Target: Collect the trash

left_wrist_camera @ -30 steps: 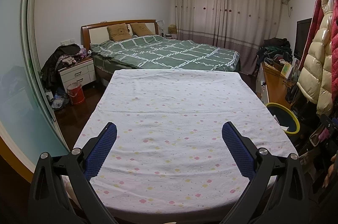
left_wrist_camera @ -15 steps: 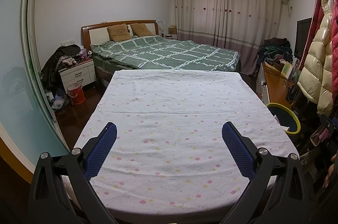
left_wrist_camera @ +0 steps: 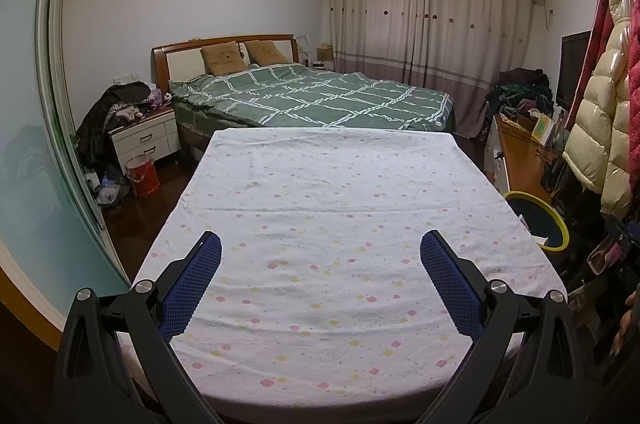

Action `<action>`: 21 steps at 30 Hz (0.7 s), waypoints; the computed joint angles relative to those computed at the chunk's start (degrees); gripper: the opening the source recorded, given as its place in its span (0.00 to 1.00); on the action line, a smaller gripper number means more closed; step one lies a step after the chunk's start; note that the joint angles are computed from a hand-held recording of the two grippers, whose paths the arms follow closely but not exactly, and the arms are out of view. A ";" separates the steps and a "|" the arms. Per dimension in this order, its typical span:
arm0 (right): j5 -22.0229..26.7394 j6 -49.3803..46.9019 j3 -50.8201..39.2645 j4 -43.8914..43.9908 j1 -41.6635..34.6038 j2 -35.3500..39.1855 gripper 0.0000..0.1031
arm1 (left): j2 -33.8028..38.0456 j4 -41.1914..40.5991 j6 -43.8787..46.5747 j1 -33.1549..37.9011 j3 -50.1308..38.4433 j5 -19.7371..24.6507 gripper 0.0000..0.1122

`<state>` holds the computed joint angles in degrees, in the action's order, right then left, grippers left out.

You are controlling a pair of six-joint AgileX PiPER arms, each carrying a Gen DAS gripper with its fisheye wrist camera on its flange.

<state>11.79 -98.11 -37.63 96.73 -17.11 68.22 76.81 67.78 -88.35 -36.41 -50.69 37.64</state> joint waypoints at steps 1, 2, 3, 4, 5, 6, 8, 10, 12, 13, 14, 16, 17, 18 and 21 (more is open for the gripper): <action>-0.10 -0.16 -0.13 0.16 0.12 0.23 0.93 | 0.20 -0.11 0.12 0.24 -0.08 -0.23 0.87; -0.25 -0.50 -0.11 0.51 0.29 0.32 0.93 | 0.35 -0.32 0.40 0.56 -0.19 -0.52 0.87; -0.44 -0.87 -0.07 0.91 0.52 0.41 0.93 | 0.61 -0.41 0.42 0.68 -0.22 -0.67 0.87; -0.57 -1.09 -0.09 1.19 0.66 0.52 0.93 | 0.86 -0.66 0.85 1.10 -0.46 -1.00 0.87; -0.84 -1.53 0.00 1.73 0.98 0.62 0.93 | 1.03 -0.76 1.01 1.32 -0.56 -1.22 0.87; -0.83 -1.00 -0.24 1.17 0.96 0.88 0.93 | 1.26 -0.68 0.82 1.50 -0.57 -1.43 0.87; -0.93 0.00 -0.56 0.15 1.02 1.23 0.93 | 1.50 -0.81 0.96 2.01 -0.72 -2.03 0.87; -0.97 0.88 -0.98 -0.68 1.18 1.86 0.93 | 1.79 -0.57 0.66 2.64 -0.59 -3.14 0.87; -1.20 2.67 -1.70 -2.49 1.63 2.69 0.93 | 2.49 -1.08 1.24 3.64 -0.83 -4.34 0.87; -1.19 3.76 -2.21 -3.61 1.83 3.22 0.93 | 2.93 -1.54 1.82 4.25 -1.10 -4.94 0.87; -1.05 5.25 -2.86 -5.21 2.08 3.87 0.93 | 3.80 -3.15 3.56 5.54 -1.81 -6.17 0.87; -0.06 11.28 -5.73 -11.46 2.99 6.38 0.93 | 5.86 -7.18 7.67 8.33 -3.76 -8.36 0.87; 0.22 12.96 -6.94 -13.12 3.37 7.47 0.93 | 7.41 -8.21 9.19 10.10 -4.91 -9.63 0.87; 0.46 16.44 -9.24 -16.47 4.33 9.51 0.93 | 9.11 -8.43 10.03 11.41 -6.13 -10.00 0.87; 2.03 29.07 -17.38 -28.71 7.24 16.79 0.93 | 14.87 -9.74 13.65 15.57 -11.23 -10.85 0.87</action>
